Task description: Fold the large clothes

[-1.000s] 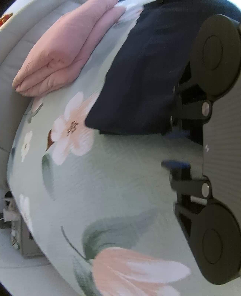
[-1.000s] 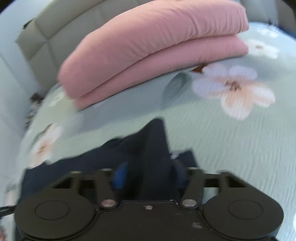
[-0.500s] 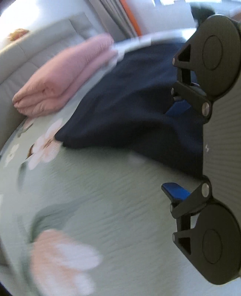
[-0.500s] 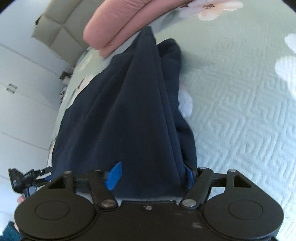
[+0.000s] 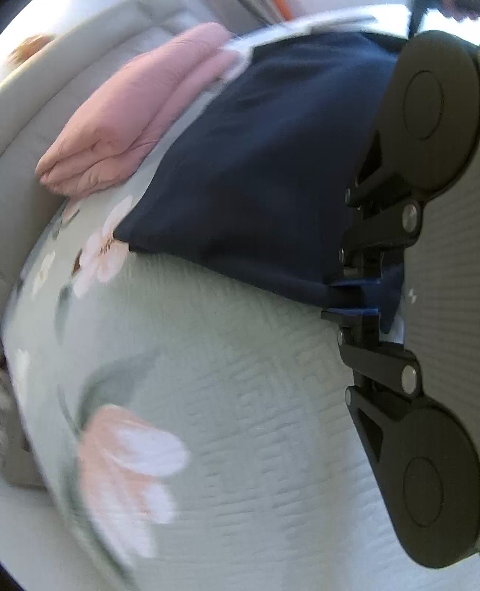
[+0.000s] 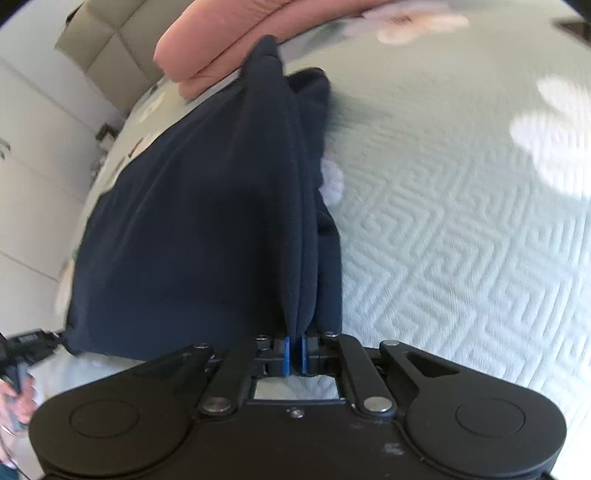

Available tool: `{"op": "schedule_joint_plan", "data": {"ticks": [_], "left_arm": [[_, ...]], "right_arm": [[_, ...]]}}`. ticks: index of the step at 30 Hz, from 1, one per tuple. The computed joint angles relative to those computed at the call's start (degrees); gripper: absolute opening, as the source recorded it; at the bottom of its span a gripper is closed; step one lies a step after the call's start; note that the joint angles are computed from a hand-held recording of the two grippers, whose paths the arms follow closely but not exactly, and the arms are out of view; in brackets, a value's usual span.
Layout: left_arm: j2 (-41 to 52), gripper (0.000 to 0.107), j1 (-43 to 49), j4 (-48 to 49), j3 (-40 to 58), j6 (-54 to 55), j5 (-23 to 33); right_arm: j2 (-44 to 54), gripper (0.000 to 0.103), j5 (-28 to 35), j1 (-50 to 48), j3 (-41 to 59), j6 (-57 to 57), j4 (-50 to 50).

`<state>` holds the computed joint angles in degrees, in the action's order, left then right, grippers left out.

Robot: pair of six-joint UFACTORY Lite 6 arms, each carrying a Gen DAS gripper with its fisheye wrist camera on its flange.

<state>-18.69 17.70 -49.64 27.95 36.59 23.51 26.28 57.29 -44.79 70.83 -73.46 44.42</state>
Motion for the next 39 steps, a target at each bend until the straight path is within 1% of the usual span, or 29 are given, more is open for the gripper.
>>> {"op": "schedule_joint_plan", "data": {"ticks": [1,2,3,4,5,6,7,8,9,10,11,13,15,17,18,19,21,22,23,24,25,26,27,30,32,33,36,39], "left_arm": [[-0.10,0.022,-1.23,3.45,0.75,-1.98,-0.38],[-0.06,0.025,-1.20,5.67,1.68,-2.41,0.72],[-0.87,0.039,0.23,6.71,1.98,-2.18,2.79],[-0.66,0.060,2.37,5.60,2.86,-0.04,5.60],[0.00,0.069,5.14,2.62,3.93,3.63,8.83],[0.50,0.083,7.66,-0.07,4.96,6.46,11.45],[0.96,0.088,9.67,-3.09,5.70,9.45,12.95],[1.23,0.089,10.67,-5.17,6.40,11.46,13.98],[2.04,0.091,11.55,-6.80,7.44,13.61,15.12],[4.74,0.095,11.04,-8.91,9.36,15.82,15.17],[6.72,0.096,10.53,-10.00,10.93,17.13,15.64],[11.64,0.096,9.19,-11.33,14.59,18.90,16.99],[18.69,0.096,8.88,-12.66,19.52,20.74,20.82],[25.30,0.096,9.13,-13.64,24.01,19.28,24.85],[27.47,0.096,9.24,-14.60,25.48,19.49,25.36],[28.57,0.097,9.14,-15.35,26.05,20.40,24.79],[32.28,0.097,7.81,-13.46,29.29,20.34,23.16],[34.60,0.097,6.98,-11.97,31.51,19.69,22.47],[36.73,0.097,6.67,-11.37,33.24,19.88,22.89],[39.06,0.097,6.81,-11.12,34.97,20.17,24.44],[41.39,0.101,6.85,-11.26,36.93,20.24,25.88],[42.88,0.103,7.09,-12.93,37.74,21.88,27.04],[44.35,0.103,7.40,-14.93,38.46,23.78,28.41],[50.37,0.103,8.05,-18.76,42.80,24.47,32.75],[54.18,0.103,8.78,-21.92,45.08,25.16,36.72],[55.79,0.103,8.58,-22.39,46.24,25.12,37.66],[57.91,0.102,5.87,-21.39,49.69,25.03,36.63],[59.38,0.102,1.90,-18.08,53.93,22.42,34.68]], "right_arm": [[-1.83,0.016,-1.19,0.72,-0.82,0.43,-0.76],[-3.90,0.038,-2.86,2.01,-1.28,2.13,-2.97],[-5.81,0.050,-4.15,3.16,-1.47,3.69,-5.39],[-8.57,0.081,-6.81,4.90,-2.23,5.92,-8.29],[-12.82,0.090,-11.69,7.21,-4.34,8.41,-11.35],[-16.37,0.090,-14.27,8.88,-5.62,9.02,-12.61],[-18.14,0.091,-14.45,9.72,-5.64,7.28,-11.65],[-18.42,0.093,-12.46,10.42,-3.76,6.05,-10.60],[-18.61,0.093,-11.77,11.81,-1.85,7.21,-10.42],[-19.25,0.094,-12.94,13.54,-0.86,9.63,-10.32],[-20.05,0.094,-14.00,15.38,-0.17,11.90,-9.27],[-18.35,0.094,-10.61,19.87,4.29,16.01,-8.16],[-16.85,0.095,-8.82,26.22,7.01,20.99,-8.54],[-14.53,0.095,-10.53,34.43,9.14,30.44,-14.34],[-12.66,0.095,-11.15,37.85,10.38,35.15,-18.07],[-10.55,0.095,-11.93,40.98,11.42,40.01,-22.53],[-5.50,0.096,-12.99,46.35,12.65,48.78,-33.36],[-2.56,0.101,-13.41,47.74,12.38,50.27,-36.50],[-0.20,0.103,-14.93,48.11,11.36,49.50,-37.24],[1.27,0.103,-17.24,47.44,10.31,48.22,-35.58],[2.30,0.103,-18.07,45.87,10.20,45.36,-31.52],[3.63,0.103,-16.74,44.21,11.71,42.42,-28.23],[4.27,0.103,-15.57,43.63,12.80,41.32,-27.34],[4.61,0.103,-15.93,44.37,13.05,41.80,-28.68],[5.01,0.103,-14.89,44.75,13.89,42.78,-29.41],[5.63,0.103,-14.44,44.65,14.65,42.70,-29.18],[6.56,0.103,-14.37,44.28,15.45,42.21,-28.40],[2.61,0.103,-16.48,43.45,10.18,41.02,-27.81]]}}
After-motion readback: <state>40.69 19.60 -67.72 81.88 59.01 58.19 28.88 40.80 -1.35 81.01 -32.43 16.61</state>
